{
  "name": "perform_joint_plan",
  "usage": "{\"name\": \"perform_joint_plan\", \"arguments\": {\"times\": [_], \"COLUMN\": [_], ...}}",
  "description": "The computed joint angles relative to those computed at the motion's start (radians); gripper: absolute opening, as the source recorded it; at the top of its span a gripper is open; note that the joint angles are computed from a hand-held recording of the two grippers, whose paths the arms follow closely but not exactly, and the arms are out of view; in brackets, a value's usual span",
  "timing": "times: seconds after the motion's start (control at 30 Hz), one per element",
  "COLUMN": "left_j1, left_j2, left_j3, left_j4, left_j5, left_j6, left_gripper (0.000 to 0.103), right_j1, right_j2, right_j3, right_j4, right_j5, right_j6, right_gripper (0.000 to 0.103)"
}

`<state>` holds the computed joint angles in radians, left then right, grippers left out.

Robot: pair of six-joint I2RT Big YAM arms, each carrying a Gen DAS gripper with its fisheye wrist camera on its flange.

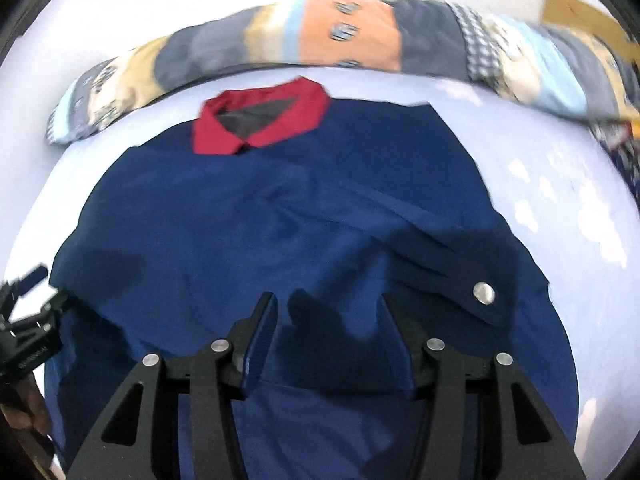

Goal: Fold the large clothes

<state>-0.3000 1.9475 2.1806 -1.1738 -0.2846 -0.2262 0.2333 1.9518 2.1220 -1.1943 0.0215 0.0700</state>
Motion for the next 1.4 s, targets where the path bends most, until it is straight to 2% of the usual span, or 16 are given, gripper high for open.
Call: {"name": "perform_joint_plan", "arguments": {"times": [0.1,0.2,0.3,0.33,0.37,0.5,0.6,0.67,0.73,0.83,0.87,0.9,1.0,1.17,1.23,1.4], "left_j1": [-0.008,-0.012,-0.015,-0.011,-0.005,0.01,0.012,0.012,0.012,0.015,0.018,0.019,0.018,0.004,-0.011,-0.059], "left_j2": [-0.013,0.024,0.068,0.091,0.087,0.011,-0.035,-0.049,-0.016,0.099,0.111,0.101,0.121,0.093,0.074,0.029], "left_j3": [-0.04,0.007,0.122,0.179,0.186,0.088,-0.011,-0.062,-0.039,0.097,0.1,0.079,0.125,0.126,0.099,0.009], "left_j4": [0.035,-0.019,-0.164,-0.224,-0.235,-0.083,0.059,0.103,0.038,-0.192,-0.219,-0.195,-0.232,-0.163,-0.118,-0.042], "left_j5": [0.009,0.013,0.03,0.074,0.124,0.241,0.169,0.136,0.088,0.055,0.06,0.065,0.066,0.074,0.048,-0.037], "left_j6": [0.01,0.024,0.055,0.076,0.094,0.057,-0.013,-0.043,-0.075,-0.119,-0.122,-0.122,-0.112,-0.088,-0.061,0.04], "left_gripper": [0.086,0.086,0.086,0.085,0.083,0.083,0.084,0.084,0.084,0.086,0.087,0.088,0.087,0.087,0.087,0.087], "right_j1": [0.023,0.036,0.053,0.058,0.06,0.042,0.032,0.034,0.035,0.034,0.033,0.032,0.029,0.019,0.013,-0.001], "right_j2": [-0.005,0.025,0.029,0.029,0.029,0.051,0.054,0.052,0.047,0.049,0.05,0.051,0.05,0.025,0.025,0.073], "right_j3": [-0.027,-0.006,-0.018,-0.019,-0.019,0.017,0.027,0.025,0.018,0.026,0.028,0.031,0.035,0.029,0.032,0.064], "right_j4": [0.006,-0.034,-0.029,-0.029,-0.03,-0.07,-0.093,-0.096,-0.096,-0.106,-0.108,-0.111,-0.113,-0.068,-0.059,-0.138], "right_j5": [0.013,0.029,0.073,0.087,0.093,0.051,0.018,0.013,0.009,-0.003,-0.005,-0.008,-0.018,-0.004,0.026,0.031], "right_j6": [-0.045,-0.07,-0.093,-0.105,-0.111,-0.075,-0.05,-0.043,-0.047,-0.046,-0.048,-0.048,-0.04,-0.03,-0.029,-0.007], "right_gripper": [0.053,0.053,0.054,0.055,0.056,0.064,0.066,0.066,0.066,0.066,0.066,0.066,0.066,0.066,0.066,0.067]}}
